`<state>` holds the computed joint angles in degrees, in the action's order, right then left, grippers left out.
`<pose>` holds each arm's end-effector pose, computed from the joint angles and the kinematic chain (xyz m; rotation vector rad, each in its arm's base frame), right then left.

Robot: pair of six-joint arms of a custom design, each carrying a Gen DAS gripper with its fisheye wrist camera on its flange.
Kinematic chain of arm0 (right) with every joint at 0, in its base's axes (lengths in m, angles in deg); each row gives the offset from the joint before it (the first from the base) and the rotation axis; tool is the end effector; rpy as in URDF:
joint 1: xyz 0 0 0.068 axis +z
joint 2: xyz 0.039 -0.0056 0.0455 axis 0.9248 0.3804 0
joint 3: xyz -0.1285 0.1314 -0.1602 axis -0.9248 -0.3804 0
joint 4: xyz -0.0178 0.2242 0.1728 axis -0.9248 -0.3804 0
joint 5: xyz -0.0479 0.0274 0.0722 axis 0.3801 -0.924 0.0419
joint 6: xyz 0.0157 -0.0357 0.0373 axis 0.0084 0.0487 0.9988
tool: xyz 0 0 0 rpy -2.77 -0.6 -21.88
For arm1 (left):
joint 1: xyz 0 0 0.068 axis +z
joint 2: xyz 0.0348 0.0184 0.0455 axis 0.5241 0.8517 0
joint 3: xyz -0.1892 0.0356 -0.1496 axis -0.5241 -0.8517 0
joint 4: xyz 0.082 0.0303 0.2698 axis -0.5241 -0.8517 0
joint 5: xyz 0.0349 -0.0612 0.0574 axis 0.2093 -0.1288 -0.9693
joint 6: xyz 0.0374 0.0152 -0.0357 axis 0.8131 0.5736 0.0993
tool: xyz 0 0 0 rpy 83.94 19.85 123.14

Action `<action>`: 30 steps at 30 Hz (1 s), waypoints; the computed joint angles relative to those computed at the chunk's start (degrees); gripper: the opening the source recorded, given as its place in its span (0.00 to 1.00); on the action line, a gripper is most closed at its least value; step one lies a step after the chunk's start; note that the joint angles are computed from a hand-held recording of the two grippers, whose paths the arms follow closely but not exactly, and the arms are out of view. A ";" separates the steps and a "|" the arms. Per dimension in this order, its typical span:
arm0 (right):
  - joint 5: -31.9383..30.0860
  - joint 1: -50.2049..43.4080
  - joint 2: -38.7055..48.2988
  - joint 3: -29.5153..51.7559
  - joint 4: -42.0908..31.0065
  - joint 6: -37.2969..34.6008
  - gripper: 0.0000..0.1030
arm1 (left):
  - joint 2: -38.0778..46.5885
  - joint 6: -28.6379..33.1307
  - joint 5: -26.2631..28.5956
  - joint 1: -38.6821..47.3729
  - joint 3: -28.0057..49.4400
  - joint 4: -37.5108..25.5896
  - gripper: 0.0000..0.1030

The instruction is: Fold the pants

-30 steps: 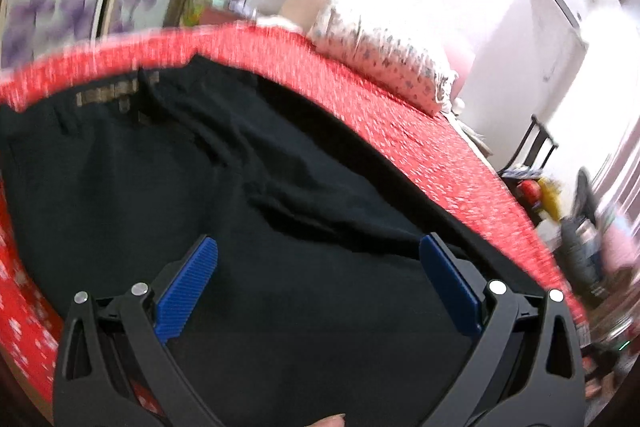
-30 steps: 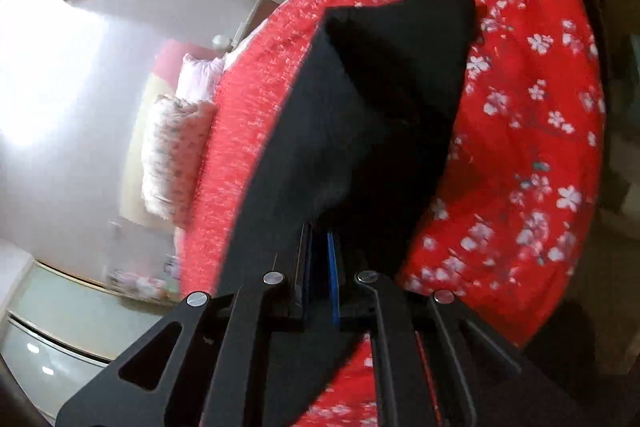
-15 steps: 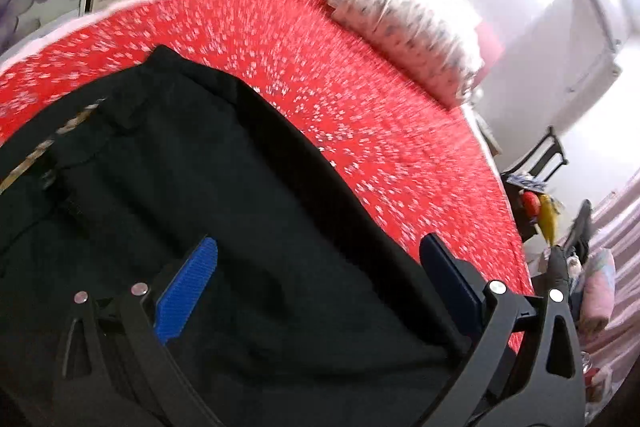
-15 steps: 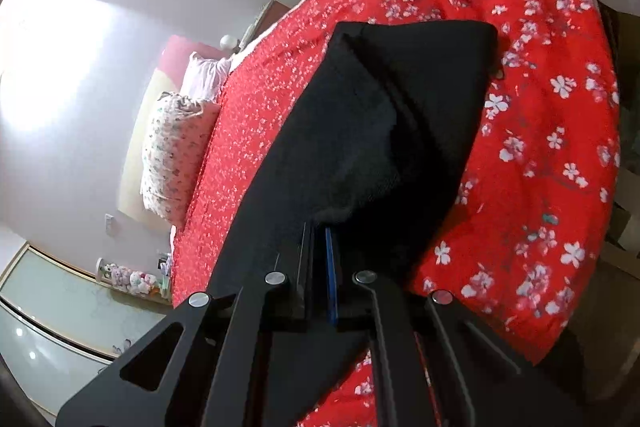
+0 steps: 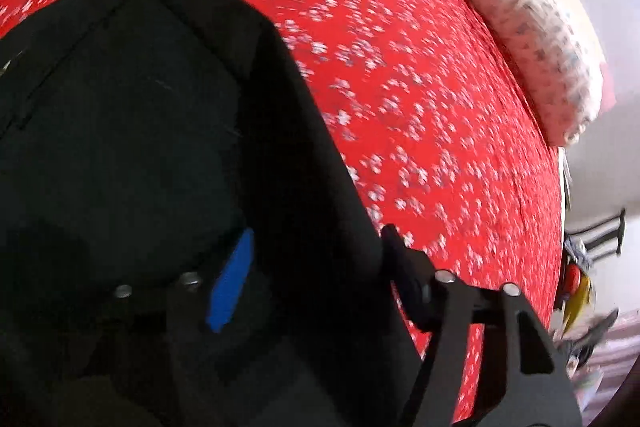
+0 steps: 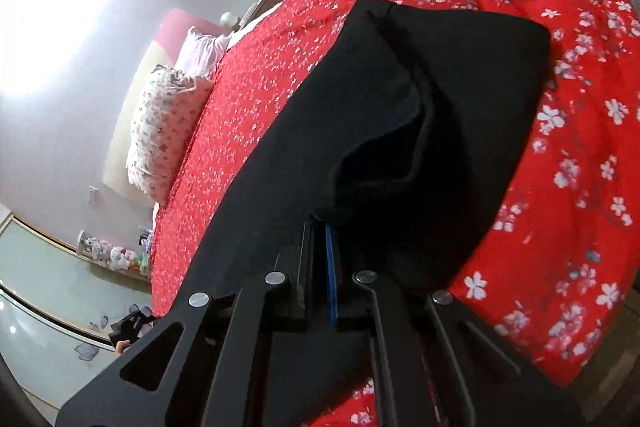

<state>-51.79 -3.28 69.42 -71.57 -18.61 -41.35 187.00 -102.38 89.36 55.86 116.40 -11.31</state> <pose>0.0670 -0.1061 0.1294 1.1833 1.9012 0.6887 0.4886 0.2048 0.1801 -0.8961 2.5382 -0.5286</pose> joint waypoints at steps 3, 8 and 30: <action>-0.57 -0.95 0.90 -0.22 0.36 -0.79 0.05 | -1.67 1.90 3.77 1.21 -3.29 2.22 0.07; -2.26 -3.05 2.30 0.06 -0.99 -2.54 0.05 | -13.02 2.76 4.94 3.03 -21.22 12.50 0.06; -12.18 -33.18 25.65 9.05 -18.69 -40.98 0.02 | -50.98 59.62 33.82 45.54 -59.96 -15.86 0.06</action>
<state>-63.97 -36.46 95.07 -62.51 -37.30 -82.33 136.03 -42.75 123.18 101.40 56.44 -27.17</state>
